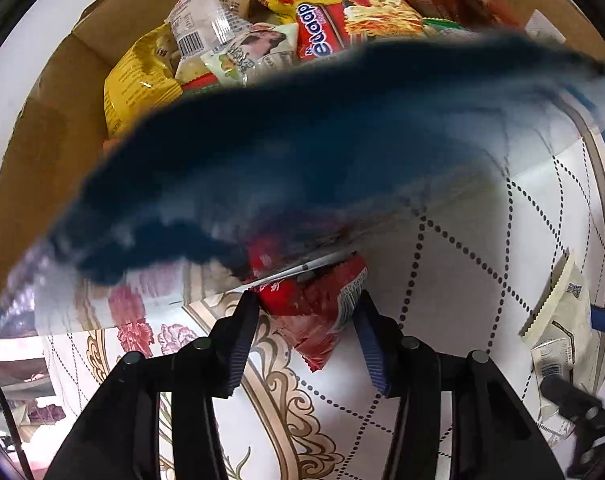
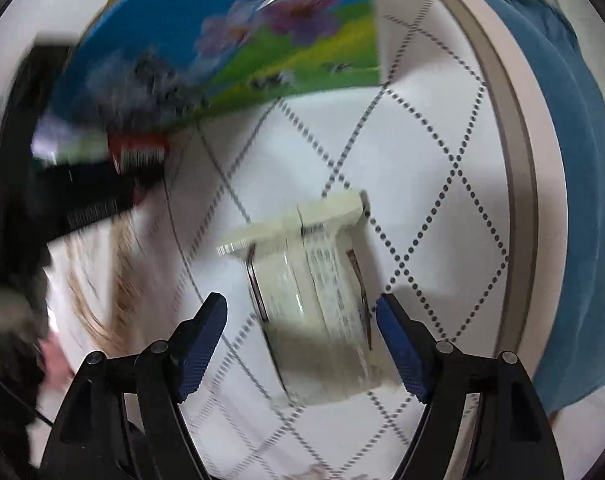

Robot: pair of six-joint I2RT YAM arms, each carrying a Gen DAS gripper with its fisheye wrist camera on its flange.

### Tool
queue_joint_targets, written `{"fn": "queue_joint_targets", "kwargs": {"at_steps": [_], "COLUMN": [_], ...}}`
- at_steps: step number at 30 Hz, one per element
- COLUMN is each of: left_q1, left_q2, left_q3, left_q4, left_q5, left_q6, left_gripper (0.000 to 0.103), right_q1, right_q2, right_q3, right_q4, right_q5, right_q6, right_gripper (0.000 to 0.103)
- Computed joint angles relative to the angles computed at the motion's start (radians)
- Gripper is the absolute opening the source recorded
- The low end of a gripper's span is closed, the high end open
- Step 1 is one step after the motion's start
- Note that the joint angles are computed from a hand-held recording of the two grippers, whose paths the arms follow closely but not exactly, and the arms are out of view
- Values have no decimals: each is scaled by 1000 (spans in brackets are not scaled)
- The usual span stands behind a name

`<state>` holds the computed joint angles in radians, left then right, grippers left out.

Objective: Organize snacks
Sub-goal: 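Grasp the red triangular packet with the left tool while the right tool grasps the white bread packet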

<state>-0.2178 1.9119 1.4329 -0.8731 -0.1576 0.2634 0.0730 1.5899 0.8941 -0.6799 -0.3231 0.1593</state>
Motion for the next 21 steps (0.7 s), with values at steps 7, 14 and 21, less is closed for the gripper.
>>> {"fn": "queue_joint_targets", "kwargs": {"at_steps": [7, 14, 21], "left_q1": [121, 206, 188], "left_q2": [-37, -117, -110], "left_q3": [-19, -159, -219], "left_q4": [-205, -206, -120], "left_q5": [235, 308, 272], "left_q6": [-94, -91, -106], "left_gripper": [44, 47, 48], "right_q1": [72, 184, 267], "right_q2": [-32, -50, 39], "right_q3": [-83, -100, -87], "right_q4": [54, 67, 143], "right_q5": [22, 11, 120], "right_q6": [112, 185, 196], "right_gripper": [66, 67, 65]}}
